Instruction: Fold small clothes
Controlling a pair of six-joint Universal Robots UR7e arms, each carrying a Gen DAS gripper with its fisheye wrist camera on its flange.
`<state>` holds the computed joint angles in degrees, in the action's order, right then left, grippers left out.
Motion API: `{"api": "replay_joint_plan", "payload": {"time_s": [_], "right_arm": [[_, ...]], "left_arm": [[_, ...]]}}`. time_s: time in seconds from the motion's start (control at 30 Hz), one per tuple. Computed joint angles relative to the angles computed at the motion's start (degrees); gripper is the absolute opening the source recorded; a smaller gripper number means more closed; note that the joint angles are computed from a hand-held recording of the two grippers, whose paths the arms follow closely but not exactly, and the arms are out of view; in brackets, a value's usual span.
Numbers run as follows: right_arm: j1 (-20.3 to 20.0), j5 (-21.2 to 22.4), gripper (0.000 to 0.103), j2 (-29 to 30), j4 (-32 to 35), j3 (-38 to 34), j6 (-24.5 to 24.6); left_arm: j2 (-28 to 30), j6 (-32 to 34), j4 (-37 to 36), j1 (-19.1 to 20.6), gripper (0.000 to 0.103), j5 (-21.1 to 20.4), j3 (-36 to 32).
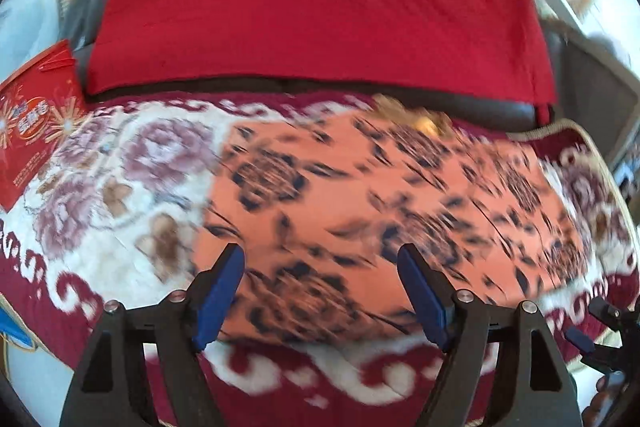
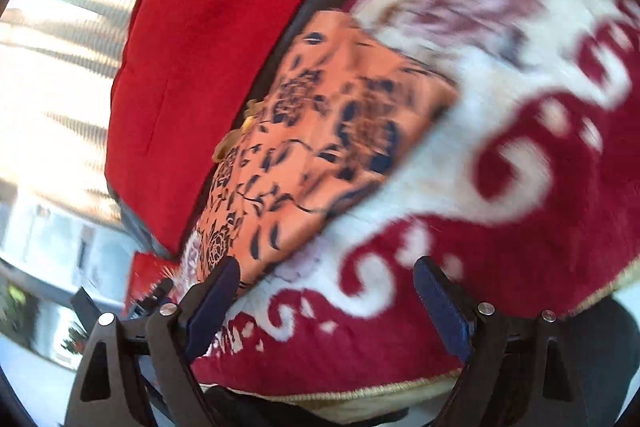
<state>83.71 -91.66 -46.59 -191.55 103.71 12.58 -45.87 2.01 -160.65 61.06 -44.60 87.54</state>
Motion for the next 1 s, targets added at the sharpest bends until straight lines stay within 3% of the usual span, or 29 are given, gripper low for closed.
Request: {"api": "replay_joint_plan", "payload": {"time_s": [0.3,0.53,1.0], "right_arm": [[-1.9,5.2,0.091,-1.3,-2.5,0.1,2.7],[-2.5,6.2,0.091,0.1,-2.9,-1.1,4.6],[-2.0,0.2,0.091,2.6,-0.1,-7.4,5.1]], "left_arm": [[0.0,-3.1,3.1,-3.3,0.079,2.2,2.1],[1.2,-2.6,3.7,-3.4,0.079,4.3,0.9],[8.3,1.3,4.2,-1.8,0.079,4.6,-7.0]]}}
